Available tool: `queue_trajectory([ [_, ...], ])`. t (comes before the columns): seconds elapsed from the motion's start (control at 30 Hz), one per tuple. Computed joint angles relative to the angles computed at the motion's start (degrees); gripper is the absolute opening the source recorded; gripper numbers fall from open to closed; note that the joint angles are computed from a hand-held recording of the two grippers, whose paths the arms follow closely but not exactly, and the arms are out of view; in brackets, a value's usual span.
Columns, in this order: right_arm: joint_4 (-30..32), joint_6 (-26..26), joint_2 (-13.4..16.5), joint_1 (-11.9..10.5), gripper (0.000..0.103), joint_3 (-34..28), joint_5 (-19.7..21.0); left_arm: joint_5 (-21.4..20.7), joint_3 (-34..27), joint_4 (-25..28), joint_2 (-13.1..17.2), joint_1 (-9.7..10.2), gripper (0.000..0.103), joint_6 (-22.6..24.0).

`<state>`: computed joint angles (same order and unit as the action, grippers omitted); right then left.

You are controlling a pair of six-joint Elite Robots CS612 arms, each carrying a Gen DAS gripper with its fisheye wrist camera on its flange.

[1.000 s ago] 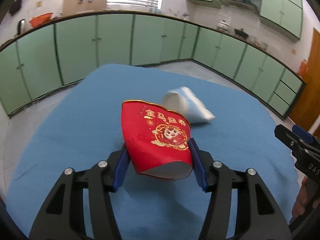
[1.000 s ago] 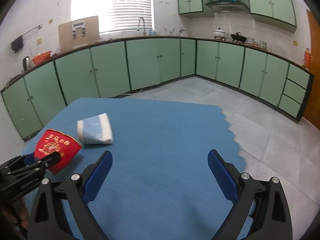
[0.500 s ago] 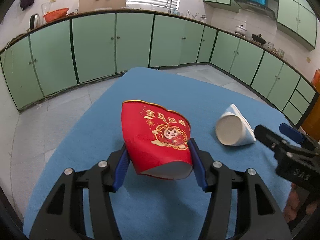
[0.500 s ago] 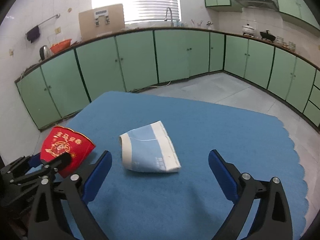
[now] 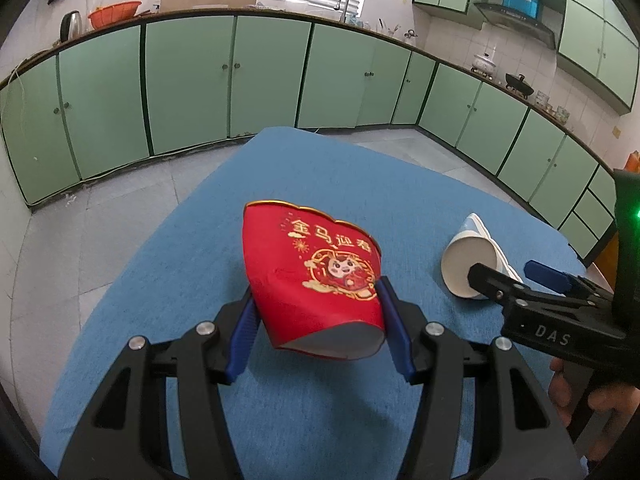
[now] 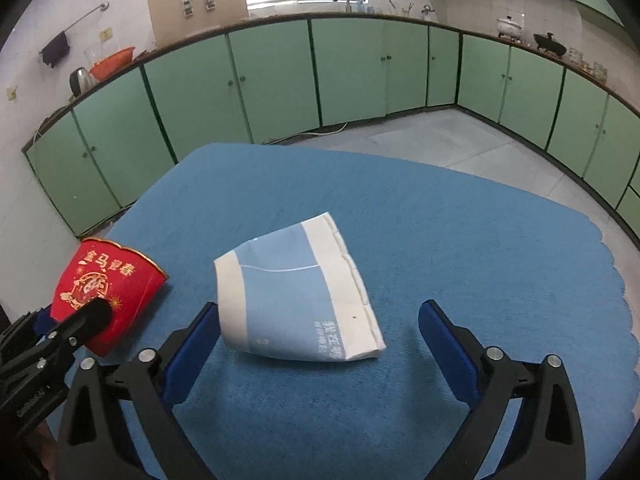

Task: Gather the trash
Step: 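Grasp the white paper cup with the right gripper, then carry the red cup and white cup over the bin and open both grippers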

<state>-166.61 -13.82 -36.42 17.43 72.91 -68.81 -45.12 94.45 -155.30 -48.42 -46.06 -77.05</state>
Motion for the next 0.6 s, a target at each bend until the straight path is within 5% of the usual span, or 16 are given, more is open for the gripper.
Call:
queue_trajectory([
  [0.07,0.7,-0.56,-0.11,-0.15,0.073,0.09,0.73,-0.05,-0.17,0.21,0.03,0.0,0.054,0.16],
  [0.6,-5.56,-0.43,-4.7,-2.54,0.072,8.72,2.04,1.09,-2.11,-0.59,0.67,-1.59,0.054,3.07],
])
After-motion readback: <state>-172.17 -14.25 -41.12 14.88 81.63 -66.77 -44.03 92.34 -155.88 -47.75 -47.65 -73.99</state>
